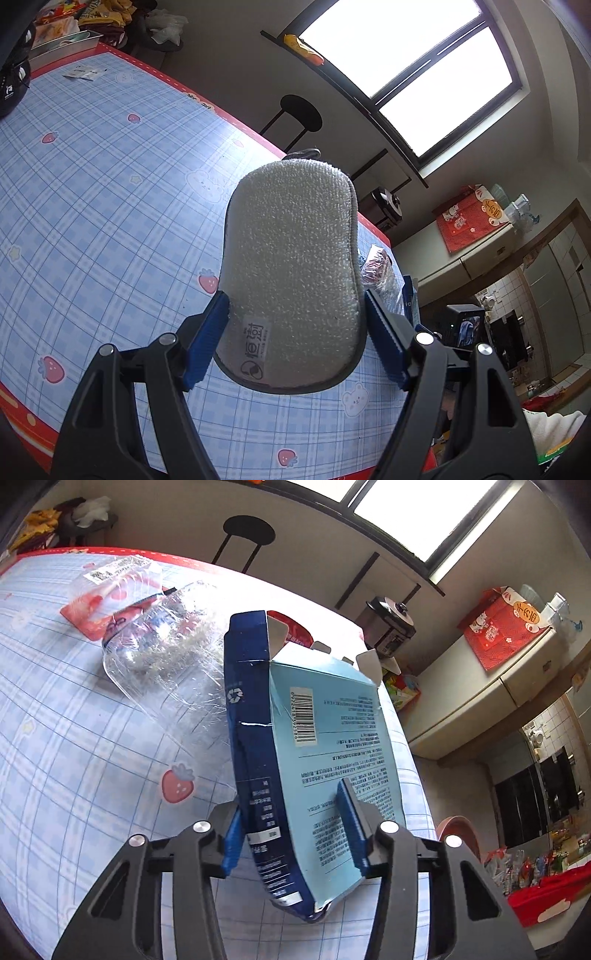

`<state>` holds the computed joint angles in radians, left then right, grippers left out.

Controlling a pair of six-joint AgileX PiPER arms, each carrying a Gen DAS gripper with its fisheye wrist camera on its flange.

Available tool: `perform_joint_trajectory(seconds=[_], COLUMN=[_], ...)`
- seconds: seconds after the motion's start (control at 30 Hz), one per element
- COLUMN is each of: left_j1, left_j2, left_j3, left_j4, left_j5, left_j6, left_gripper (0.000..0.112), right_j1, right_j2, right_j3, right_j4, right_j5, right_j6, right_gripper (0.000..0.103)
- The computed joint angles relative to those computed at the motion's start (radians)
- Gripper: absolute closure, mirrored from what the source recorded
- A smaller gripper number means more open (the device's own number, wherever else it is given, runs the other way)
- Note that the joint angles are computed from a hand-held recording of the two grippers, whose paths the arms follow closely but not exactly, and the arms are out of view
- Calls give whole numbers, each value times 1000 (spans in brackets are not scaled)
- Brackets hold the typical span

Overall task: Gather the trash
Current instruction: 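Lift the white sponge with the left gripper while the right gripper grasps the blue cardboard box, then carry the blue box over the bucket and open the right gripper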

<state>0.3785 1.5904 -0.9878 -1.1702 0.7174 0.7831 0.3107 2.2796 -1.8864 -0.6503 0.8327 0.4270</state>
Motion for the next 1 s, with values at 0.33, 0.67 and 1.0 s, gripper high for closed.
perform_joint_trajectory(seconds=[0.33,0.67,1.0], left_j1=[-81,-168,-277], left_j2=[-29,-72,-121], left_j3=[16,8,-60], left_j4=[-21,-4,122], left_j5=[-34,-74,-121], left_j6=[-19,-64,-185], left_gripper=[38,38,38], right_j1=[-130,-235,-339], right_j2=[-247,-409,-585], right_j3=[212,350,472], right_j4=[286,661,1007], right_j5=[-148,-210,-286], right_j6=[-165,-426,-715], right_gripper=[84,89,89])
